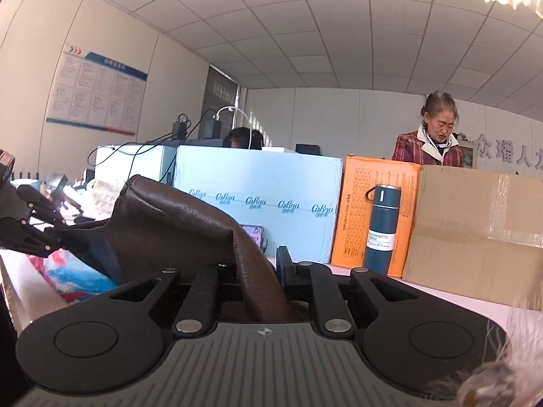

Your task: Fold clothes

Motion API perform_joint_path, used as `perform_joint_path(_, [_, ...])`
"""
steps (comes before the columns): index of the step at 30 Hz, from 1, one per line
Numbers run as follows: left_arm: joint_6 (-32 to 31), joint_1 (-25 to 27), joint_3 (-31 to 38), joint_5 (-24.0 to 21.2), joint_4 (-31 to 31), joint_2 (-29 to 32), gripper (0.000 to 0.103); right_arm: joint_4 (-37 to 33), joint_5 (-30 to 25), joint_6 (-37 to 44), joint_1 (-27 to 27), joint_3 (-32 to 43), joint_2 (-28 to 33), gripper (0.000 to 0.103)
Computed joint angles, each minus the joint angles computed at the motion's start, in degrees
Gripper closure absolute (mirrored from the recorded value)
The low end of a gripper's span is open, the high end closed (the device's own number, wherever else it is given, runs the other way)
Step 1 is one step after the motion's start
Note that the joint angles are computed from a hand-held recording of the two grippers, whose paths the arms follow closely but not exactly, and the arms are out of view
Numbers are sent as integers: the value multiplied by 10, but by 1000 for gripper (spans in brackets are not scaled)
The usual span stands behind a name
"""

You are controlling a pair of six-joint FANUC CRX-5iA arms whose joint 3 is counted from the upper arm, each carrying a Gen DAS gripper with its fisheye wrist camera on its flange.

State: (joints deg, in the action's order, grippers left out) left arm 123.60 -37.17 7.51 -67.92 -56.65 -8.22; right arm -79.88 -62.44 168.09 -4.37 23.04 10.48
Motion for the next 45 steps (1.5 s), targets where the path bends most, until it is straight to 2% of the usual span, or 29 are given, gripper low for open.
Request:
perform_joint_path(2, [31,10,-14,6,6,-6,85,-5,12,-22,7,12,15,90])
perform_joint_path(7, [81,32,-45,21,20,-31,69,-13,14,-40,17,43,41,90])
perform_joint_path(10, [135,57,-77,83,24,-63,71,-18,34,-55,26,62,56,90])
perform_joint_path(15, [250,97,-95,149,-6,-80,73,-8,121,-85,66,95,83,90])
perform_joint_path(18, [334,139,-102,193,1,-81,73,54,181,-143,107,130,109,90])
perform_joint_path(19, [337,158,-102,207,21,-78,73,77,197,-166,120,144,119,90])
perform_joint_path(21, [340,197,-102,235,63,-71,84,118,214,-205,141,173,142,90])
perform_joint_path(24, [327,251,-103,269,130,-58,93,183,221,-255,168,224,179,90])
perform_joint_path(28, [312,298,-91,276,194,-34,94,327,225,-358,211,291,229,90])
perform_joint_path(31, [318,333,-90,296,240,-18,94,442,184,-465,236,370,286,90])
perform_joint_path(36, [336,372,-105,322,301,3,93,564,76,-598,258,540,402,89])
perform_joint_path(38, [328,388,-126,349,327,-4,93,577,46,-631,258,579,428,83])
perform_joint_path(40, [319,401,-144,375,350,-11,92,576,26,-659,254,596,439,63])
perform_joint_path(41, [315,405,-151,384,358,-13,90,575,16,-673,252,605,445,60])
perform_joint_path(42, [309,408,-155,390,365,-14,88,570,13,-677,249,604,443,54])
perform_joint_path(43, [299,412,-159,397,377,-14,87,566,13,-680,246,599,440,44])
perform_joint_path(45, [280,421,-172,417,402,-17,81,561,36,-683,242,557,415,32])
